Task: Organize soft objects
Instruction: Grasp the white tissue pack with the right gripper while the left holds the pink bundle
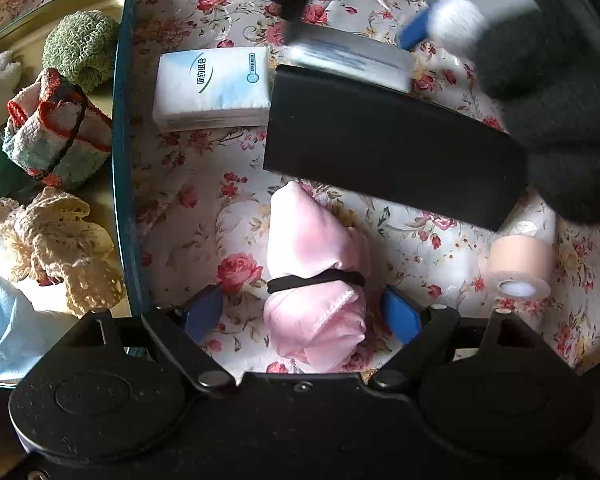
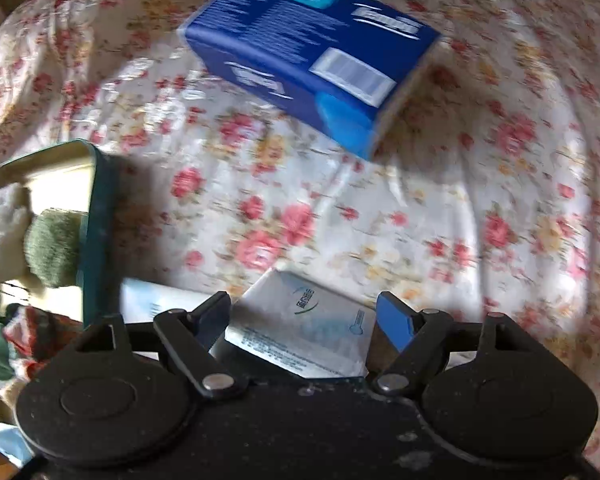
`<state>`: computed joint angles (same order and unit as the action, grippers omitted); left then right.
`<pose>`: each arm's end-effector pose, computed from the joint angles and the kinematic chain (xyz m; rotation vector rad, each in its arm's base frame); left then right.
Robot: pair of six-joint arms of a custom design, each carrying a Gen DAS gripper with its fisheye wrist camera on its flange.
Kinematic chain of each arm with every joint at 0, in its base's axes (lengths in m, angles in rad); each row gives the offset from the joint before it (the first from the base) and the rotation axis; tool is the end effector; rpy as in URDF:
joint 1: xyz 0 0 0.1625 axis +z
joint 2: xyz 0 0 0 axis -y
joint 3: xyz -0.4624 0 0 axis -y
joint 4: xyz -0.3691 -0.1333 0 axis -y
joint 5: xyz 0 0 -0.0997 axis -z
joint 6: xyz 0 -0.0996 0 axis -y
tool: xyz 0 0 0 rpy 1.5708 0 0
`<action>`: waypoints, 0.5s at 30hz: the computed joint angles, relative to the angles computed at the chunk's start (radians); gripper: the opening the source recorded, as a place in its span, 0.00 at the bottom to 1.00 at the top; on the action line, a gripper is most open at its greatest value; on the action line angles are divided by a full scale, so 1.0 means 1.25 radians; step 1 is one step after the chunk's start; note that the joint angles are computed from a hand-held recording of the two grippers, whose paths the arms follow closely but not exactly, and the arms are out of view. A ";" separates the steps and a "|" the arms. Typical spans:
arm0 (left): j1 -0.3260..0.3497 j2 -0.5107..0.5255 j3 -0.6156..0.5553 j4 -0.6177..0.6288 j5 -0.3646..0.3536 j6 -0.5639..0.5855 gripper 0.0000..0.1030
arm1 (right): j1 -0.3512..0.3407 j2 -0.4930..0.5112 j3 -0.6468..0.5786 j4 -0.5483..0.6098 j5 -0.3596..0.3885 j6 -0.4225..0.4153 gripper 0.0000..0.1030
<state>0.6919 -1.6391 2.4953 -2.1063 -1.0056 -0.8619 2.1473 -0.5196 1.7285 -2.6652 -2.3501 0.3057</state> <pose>-0.0953 -0.3214 0.2338 0.1399 2.5221 -0.2972 0.3927 -0.4878 -0.0349 0.3759 -2.3452 0.2932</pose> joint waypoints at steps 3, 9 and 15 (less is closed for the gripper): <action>0.006 -0.024 -0.007 0.024 -0.006 -0.004 0.80 | 0.004 -0.011 0.039 -0.027 -0.080 0.002 0.74; 0.038 0.002 -0.020 -0.006 -0.001 0.027 0.81 | -0.020 -0.065 0.143 -0.123 -0.149 0.034 0.75; 0.043 0.027 -0.017 -0.026 0.016 0.043 0.87 | -0.041 -0.092 0.190 -0.214 -0.141 0.036 0.77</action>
<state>0.7461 -1.6051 2.4739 -2.1393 -0.9857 -0.8080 2.0957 -0.6340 1.9658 -2.9322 -2.5261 0.3502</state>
